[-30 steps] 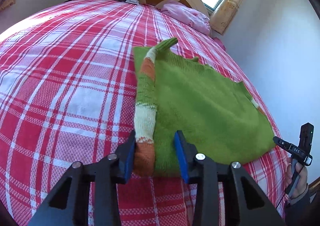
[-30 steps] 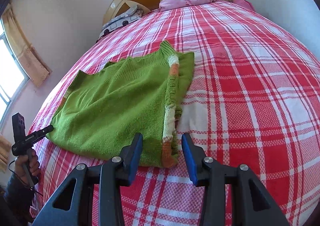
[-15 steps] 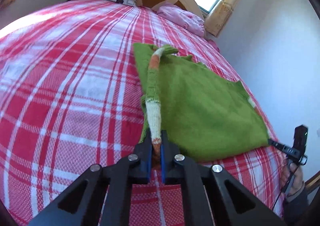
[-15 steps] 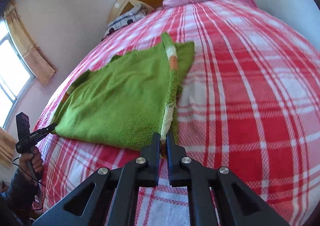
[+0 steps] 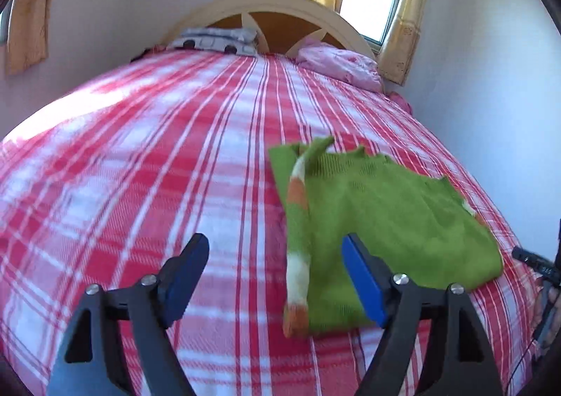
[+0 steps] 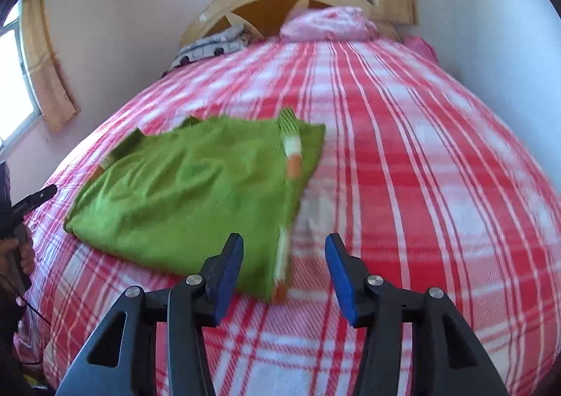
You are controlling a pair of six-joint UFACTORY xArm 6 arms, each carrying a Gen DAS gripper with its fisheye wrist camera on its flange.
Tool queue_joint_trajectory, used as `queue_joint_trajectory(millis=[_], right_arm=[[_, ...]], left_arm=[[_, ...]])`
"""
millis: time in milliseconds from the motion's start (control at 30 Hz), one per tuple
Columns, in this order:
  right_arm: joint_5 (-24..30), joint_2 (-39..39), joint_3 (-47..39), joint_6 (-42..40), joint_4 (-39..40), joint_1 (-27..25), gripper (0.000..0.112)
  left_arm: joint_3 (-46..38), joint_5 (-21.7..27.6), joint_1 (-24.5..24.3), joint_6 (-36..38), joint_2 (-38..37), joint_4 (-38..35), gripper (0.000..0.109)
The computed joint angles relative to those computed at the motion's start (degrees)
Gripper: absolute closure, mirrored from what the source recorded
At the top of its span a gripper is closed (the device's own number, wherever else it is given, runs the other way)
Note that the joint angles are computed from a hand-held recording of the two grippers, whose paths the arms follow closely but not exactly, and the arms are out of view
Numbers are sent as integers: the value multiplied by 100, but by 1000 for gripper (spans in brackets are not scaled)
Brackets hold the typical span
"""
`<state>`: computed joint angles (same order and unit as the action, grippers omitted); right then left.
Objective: Fold small clothes
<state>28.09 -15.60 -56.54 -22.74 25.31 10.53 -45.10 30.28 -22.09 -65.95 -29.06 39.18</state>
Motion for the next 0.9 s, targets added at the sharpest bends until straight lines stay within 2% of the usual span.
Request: queue_joint_trajectory(millis=[100,200,267,300,400,467,500,533,600,667,733,833,900], right_arm=[[-3,429,-604,-19,-44,211,62],[516,1306,-1656,-423,449,377,62],[810,1970,-2366,-323,548,431,62],[938,2384,-2795,-65,308,461,62],[1064,3133,-3510,590,-383,491,61],[1175,3491,-3815,1033,-680,418,61],[1171,3602,-3877,1097,-621,346,61],[1038,3604,-3810,961,-323,286,61],[952,3546,-3681,601,220,215,61],[841,3470,-3539,416,377,207,61],[779,3344,-3398,588,140,232,61],[638,3055,-3052,1102,-744,329,61],[484,2935,-2822,1125,-1114,356,61]], left_arm=[[-768,84,89,422,751,134,25],[-1679,227,157,958,1702,-13,25],[-2326,576,174,1021,2329,36,25],[-2582,705,178,1075,2590,67,25],[-3339,1532,195,1013,3333,288,25],[-3702,2098,244,1314,3753,47,22],[-3672,2095,311,1342,3779,-96,18],[-3503,1884,425,1131,3690,-110,7],[-3332,1652,592,1112,3577,-398,6],[-3012,1212,742,1159,3396,-700,6],[-2662,922,791,942,3119,-717,6],[-1989,532,746,207,2425,-239,6],[-1501,324,678,28,1899,-209,6]])
